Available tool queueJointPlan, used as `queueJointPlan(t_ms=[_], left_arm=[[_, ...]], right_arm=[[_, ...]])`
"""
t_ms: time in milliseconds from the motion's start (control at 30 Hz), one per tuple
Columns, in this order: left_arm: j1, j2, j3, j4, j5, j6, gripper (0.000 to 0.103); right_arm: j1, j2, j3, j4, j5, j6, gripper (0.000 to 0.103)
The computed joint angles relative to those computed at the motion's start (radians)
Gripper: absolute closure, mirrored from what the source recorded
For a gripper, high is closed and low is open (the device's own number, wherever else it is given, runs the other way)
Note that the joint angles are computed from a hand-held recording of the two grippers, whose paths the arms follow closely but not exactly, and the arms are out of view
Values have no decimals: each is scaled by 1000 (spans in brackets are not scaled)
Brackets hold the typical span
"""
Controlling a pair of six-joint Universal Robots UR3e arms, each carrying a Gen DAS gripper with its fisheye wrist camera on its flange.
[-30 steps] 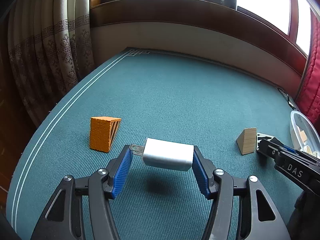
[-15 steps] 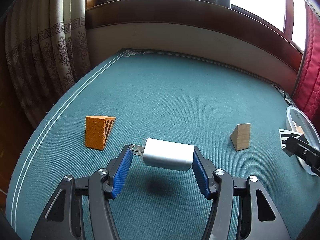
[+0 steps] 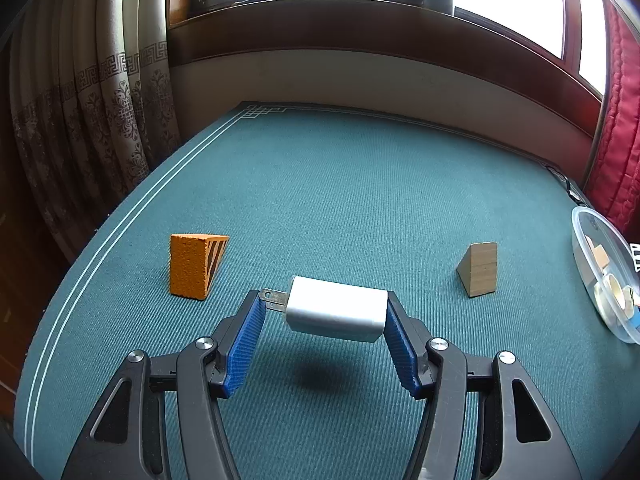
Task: Organize rigid objects
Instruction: 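Carry the white prism block into the clear basin and open the right gripper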
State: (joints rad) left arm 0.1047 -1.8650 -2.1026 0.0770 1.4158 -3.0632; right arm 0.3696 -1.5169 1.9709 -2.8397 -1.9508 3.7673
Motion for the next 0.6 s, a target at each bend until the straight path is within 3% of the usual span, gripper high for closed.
queueJointPlan(t_ms=[333,600], left_arm=[[-13,21,-24,9,7,17,43],[-37,35,-29,-18,26,15,43]], right_arm=[[-132,-148,161,-22,-57,16,66],[-197,-149,224,-83,-80,-4,65]])
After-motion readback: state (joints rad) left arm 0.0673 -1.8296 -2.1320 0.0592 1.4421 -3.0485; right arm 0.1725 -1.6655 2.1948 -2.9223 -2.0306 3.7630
